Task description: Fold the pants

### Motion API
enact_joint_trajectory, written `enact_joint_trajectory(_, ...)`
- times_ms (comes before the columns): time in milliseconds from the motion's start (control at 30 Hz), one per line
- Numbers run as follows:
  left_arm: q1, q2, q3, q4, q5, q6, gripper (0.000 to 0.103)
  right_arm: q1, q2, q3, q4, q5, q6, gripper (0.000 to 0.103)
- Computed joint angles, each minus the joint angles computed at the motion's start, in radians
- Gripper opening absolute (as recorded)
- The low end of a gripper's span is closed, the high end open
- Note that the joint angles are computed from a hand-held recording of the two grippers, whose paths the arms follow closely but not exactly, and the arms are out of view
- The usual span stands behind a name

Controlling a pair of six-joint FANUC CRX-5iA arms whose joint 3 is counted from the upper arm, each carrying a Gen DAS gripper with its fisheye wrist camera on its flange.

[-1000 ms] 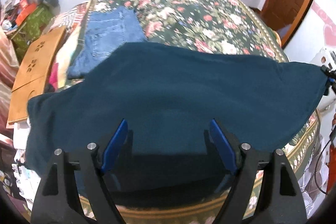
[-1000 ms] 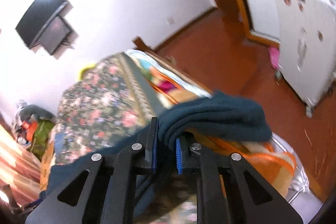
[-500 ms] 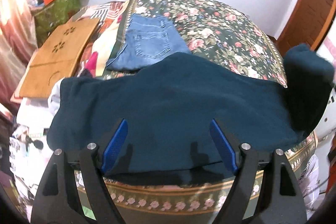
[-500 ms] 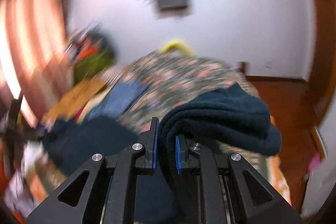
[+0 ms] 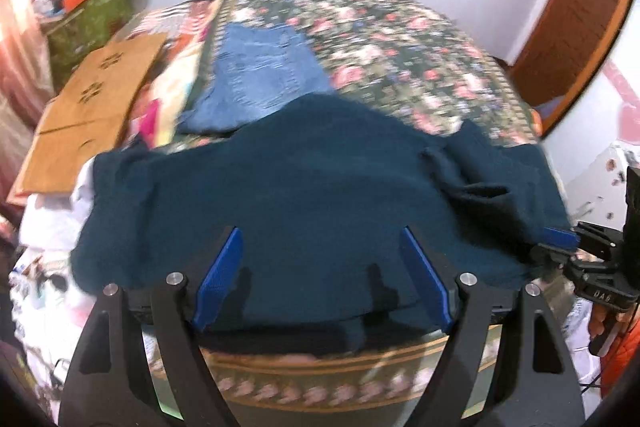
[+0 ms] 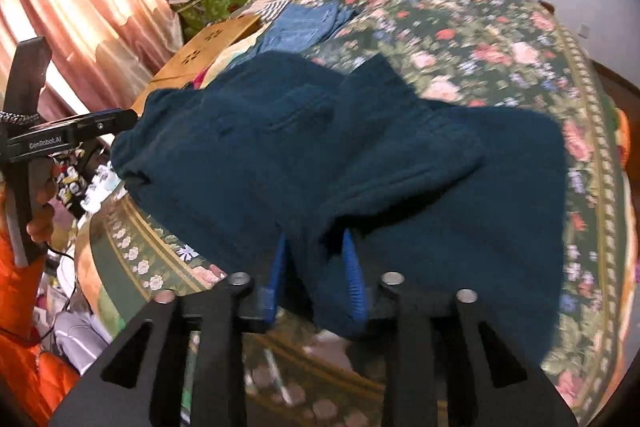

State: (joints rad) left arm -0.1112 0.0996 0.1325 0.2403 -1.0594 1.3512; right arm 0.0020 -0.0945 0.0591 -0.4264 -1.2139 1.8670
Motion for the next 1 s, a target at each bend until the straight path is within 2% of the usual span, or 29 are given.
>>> enact_joint_trajectory(33,-0.011,0.015,0.012,0.028,0.000,-0.019,0.081,-0.009,-0.016,-0.006,0.001,0.011,-0.001,0.044)
enact_joint_trajectory(100,-0.031,0.042,0.038,0.058,-0.002,-0.040,0.081,-0.036,-0.042,-0.015,-0.016,0.025,-0.009,0.053)
enact_joint_trajectory(267,-0.096,0.105,0.108,0.053,0.006,-0.059,0.081,-0.076,-0.058,-0.022,-0.005,0.067,-0.056,0.053)
enact_joint_trajectory(433,-0.166,0.187,0.196,-0.095,-0.035,-0.014,0.081,-0.090,-0.019,-0.001,0.005,0.099,-0.116,0.053)
enact_joint_trajectory(500,-0.172,0.199,0.201,-0.148,-0.061,0.007,0.081,-0.086,0.001,0.003,0.002,0.110,-0.130,0.053)
enact_joint_trajectory(633,-0.121,0.159,0.114,-0.078,-0.041,-0.025,0.081,-0.084,0.063,0.026,-0.031,0.111,-0.170,0.053)
enact_joint_trajectory(733,-0.120,0.125,0.101,-0.181,-0.031,0.012,0.081,-0.067,0.089,0.041,-0.039,0.115,-0.171,0.054)
enact_joint_trajectory(767,-0.114,0.116,0.090,-0.184,-0.029,0.011,0.081,-0.058,0.089,0.041,-0.035,0.121,-0.168,0.054)
enact_joint_trajectory(800,-0.096,0.107,0.072,-0.160,-0.026,0.003,0.081,-0.051,0.084,0.039,-0.040,0.132,-0.159,0.053)
enact_joint_trajectory(867,-0.055,0.088,0.034,-0.097,-0.022,-0.003,0.081,-0.050,0.076,0.050,-0.099,0.120,-0.090,0.040)
enact_joint_trajectory(1000,-0.036,0.077,0.029,-0.104,-0.014,0.026,0.081,-0.040,0.065,0.065,-0.193,0.078,-0.001,0.033)
